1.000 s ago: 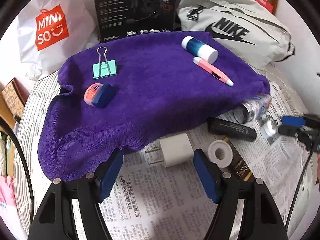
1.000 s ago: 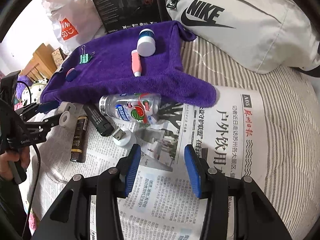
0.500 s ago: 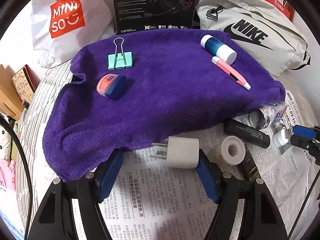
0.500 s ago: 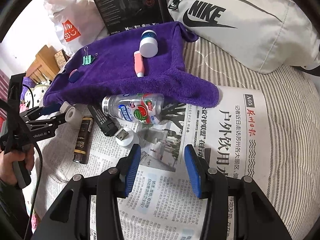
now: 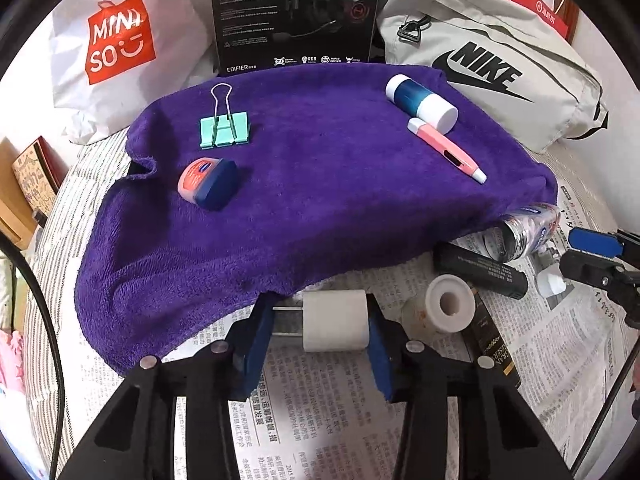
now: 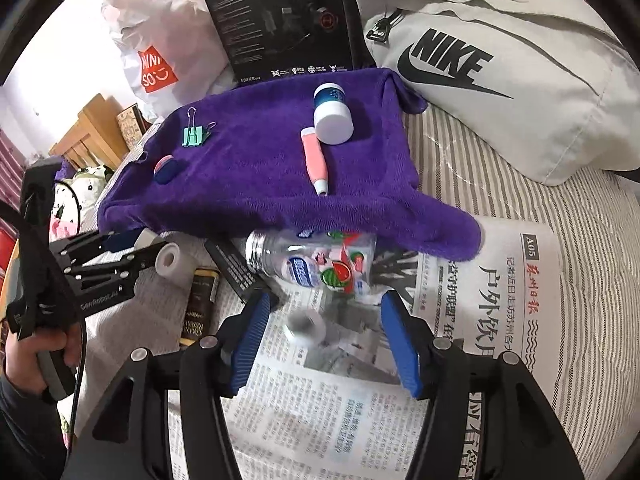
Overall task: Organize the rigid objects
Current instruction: 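Grasp the clear plastic bottle with the right tool while the left tool holds the charger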
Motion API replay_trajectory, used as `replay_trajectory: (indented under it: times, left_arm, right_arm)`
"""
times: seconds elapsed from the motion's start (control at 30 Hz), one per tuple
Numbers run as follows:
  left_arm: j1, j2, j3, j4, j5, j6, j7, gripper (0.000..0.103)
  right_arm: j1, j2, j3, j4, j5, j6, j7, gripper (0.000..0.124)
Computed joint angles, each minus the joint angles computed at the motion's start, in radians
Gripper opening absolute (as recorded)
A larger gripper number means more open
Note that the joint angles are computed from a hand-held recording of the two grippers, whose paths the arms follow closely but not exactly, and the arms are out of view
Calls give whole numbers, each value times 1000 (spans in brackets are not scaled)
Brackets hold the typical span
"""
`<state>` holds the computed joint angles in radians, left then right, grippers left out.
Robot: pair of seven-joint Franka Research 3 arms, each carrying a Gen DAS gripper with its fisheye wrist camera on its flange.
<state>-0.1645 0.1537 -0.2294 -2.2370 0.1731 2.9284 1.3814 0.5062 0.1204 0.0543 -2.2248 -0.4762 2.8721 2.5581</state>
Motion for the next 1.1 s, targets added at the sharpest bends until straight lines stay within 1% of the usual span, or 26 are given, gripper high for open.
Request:
replay_trajectory:
  times: [0.03, 0.07, 0.13, 0.27, 0.37, 0.47, 0.57, 0.67, 0.73, 0.9, 1.0, 1.1]
  left_arm:
    - [1, -2, -1, -3, 0, 2, 3, 42]
    - [1, -3, -1, -5, 0, 4, 4, 42]
    - [-2, -4, 3, -7, 11, 7, 0, 42]
    - [-7, -5, 9, -12, 34, 15, -15, 42]
    - [-1, -6, 5, -17, 26, 25, -9, 42]
    - [-7, -9, 15, -23, 52, 27, -29, 42]
    - [5, -10, 5, -25, 31, 28, -8, 42]
    - [-3, -11, 21, -26, 61, 32, -36, 42]
    - [3, -8, 17, -26, 53, 39, -32, 42]
    - [5, -3, 21, -18, 64, 37, -43, 42]
    - [5, -6, 23, -21, 73, 37, -48, 42]
    - [10, -10, 19, -29, 65, 40, -46, 42]
  right_arm:
    - [0, 4, 0, 6, 4, 2, 4, 63]
    - [3, 9, -3, 11, -1, 2, 15, 71]
    - [18, 18, -18, 29, -44, -10, 65, 82]
    - [33, 44, -26, 73, -84, -56, 121, 89]
    - [39, 68, -30, 107, -91, -87, 137, 89]
    - [49, 94, -36, 139, -92, -113, 156, 89]
    - [64, 120, -44, 174, -100, -153, 167, 89]
    - [84, 144, -57, 207, -127, -196, 194, 89]
    - [90, 154, -61, 221, -140, -218, 206, 89]
    - [84, 170, -63, 227, -129, -201, 211, 89]
    - [86, 176, -68, 228, -128, -184, 211, 82]
    - [93, 177, -76, 228, -137, -176, 208, 81]
